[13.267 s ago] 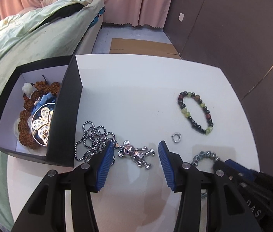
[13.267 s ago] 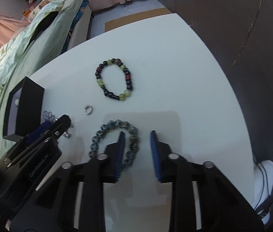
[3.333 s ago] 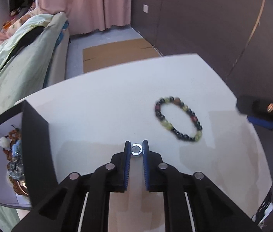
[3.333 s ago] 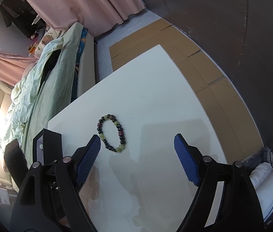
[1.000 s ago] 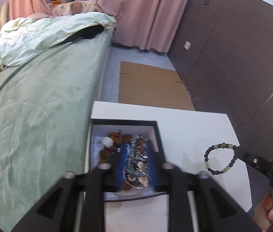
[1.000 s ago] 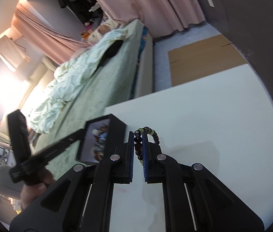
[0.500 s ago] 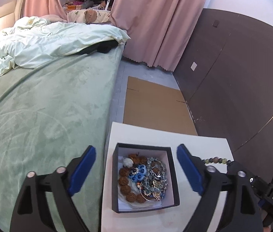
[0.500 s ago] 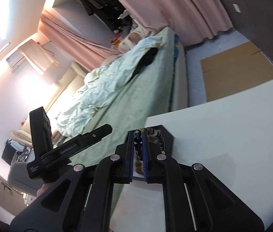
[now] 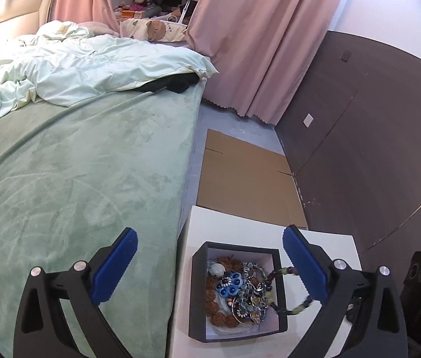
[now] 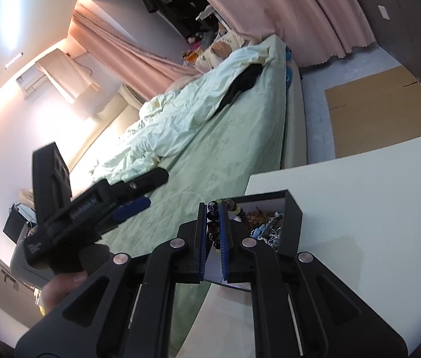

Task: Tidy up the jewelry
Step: 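Open the right tool over the box to drop the bead bracelet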

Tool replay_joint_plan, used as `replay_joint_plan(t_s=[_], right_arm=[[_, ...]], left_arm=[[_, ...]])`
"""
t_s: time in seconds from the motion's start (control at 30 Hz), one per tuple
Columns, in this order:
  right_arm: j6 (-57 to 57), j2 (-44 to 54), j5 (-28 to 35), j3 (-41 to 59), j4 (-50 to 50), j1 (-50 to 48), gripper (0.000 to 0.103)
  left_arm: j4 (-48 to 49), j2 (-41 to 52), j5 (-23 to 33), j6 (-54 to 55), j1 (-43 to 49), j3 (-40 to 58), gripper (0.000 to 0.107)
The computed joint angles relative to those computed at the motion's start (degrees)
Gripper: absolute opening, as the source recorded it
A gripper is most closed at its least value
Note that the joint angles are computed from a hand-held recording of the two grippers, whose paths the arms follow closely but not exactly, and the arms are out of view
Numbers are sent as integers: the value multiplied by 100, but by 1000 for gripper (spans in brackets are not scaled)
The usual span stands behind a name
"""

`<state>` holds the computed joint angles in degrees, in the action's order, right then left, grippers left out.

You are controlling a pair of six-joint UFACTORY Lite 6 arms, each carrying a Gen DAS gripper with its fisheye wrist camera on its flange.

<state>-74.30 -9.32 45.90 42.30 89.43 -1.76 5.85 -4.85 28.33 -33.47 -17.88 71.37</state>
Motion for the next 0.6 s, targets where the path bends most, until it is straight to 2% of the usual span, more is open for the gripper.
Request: replay_joint_plan(t_s=[0.1, 0.17, 0.43, 0.5, 0.57, 0.6], right_arm=[[216, 365, -110, 202, -216, 298, 10], [243, 477, -48, 216, -235, 320, 18], [595, 84, 66, 41, -715, -90, 18], [768, 8, 2, 55, -873, -148, 24], [893, -177, -65, -35, -1001, -278, 45], [968, -323, -141, -99, -1059, -346, 67]], left_arm=[[-136, 23, -18, 89, 74, -2, 95], [-239, 35, -45, 165, 124, -4, 95], [-294, -7, 14, 233, 126, -21, 95], [-255, -25, 47, 222, 68, -37, 95], [-147, -39, 85, 150, -31, -56, 95], [-81, -50, 100, 99, -86, -69, 95]])
